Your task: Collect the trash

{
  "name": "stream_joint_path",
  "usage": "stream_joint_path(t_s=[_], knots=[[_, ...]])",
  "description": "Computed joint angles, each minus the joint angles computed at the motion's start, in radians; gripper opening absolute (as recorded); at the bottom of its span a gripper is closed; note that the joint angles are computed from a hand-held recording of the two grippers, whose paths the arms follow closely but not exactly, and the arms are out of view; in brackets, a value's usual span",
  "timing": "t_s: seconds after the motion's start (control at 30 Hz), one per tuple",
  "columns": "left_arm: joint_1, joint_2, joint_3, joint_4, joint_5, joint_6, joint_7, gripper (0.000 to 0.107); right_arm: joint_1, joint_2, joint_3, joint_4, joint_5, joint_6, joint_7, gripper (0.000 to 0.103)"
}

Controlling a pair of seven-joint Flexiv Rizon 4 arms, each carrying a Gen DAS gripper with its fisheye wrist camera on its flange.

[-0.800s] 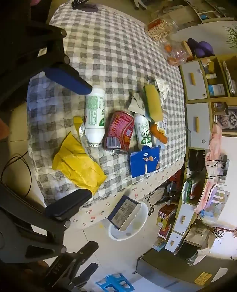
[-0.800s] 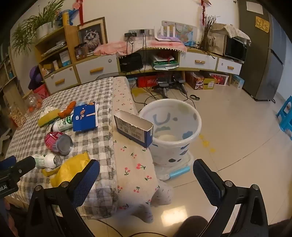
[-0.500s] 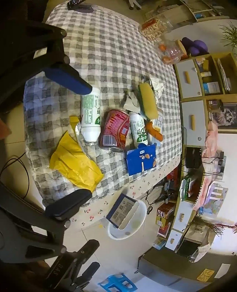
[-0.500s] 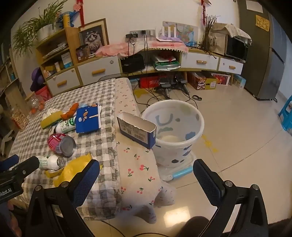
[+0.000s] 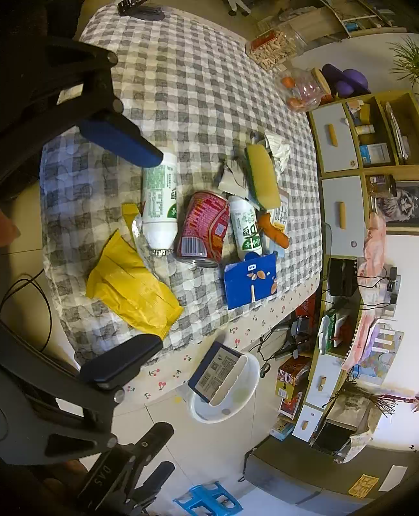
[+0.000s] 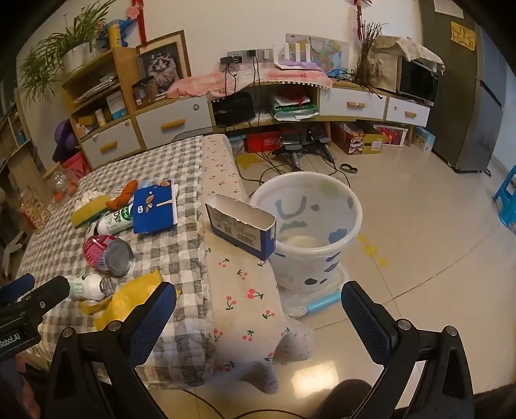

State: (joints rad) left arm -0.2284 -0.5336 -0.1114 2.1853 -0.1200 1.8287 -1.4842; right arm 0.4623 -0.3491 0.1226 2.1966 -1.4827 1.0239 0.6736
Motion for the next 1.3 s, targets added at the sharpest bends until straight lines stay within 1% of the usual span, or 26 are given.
stream_joint_path(t_s=[0.3,1.3], knots=[[0.019,0.002,-0.017,0.002,0.008,-0.006,-0.001,0.102,0.001,-0.001,0.0,0.0,0.004,0.001,-0.002,0.103],[0.04,0.0,-0.04,0.007,0.021,-0.007,-0.011,0.102,0.002,-0.002,0.001,0.0,0.003,0.002,0.001,0.103]])
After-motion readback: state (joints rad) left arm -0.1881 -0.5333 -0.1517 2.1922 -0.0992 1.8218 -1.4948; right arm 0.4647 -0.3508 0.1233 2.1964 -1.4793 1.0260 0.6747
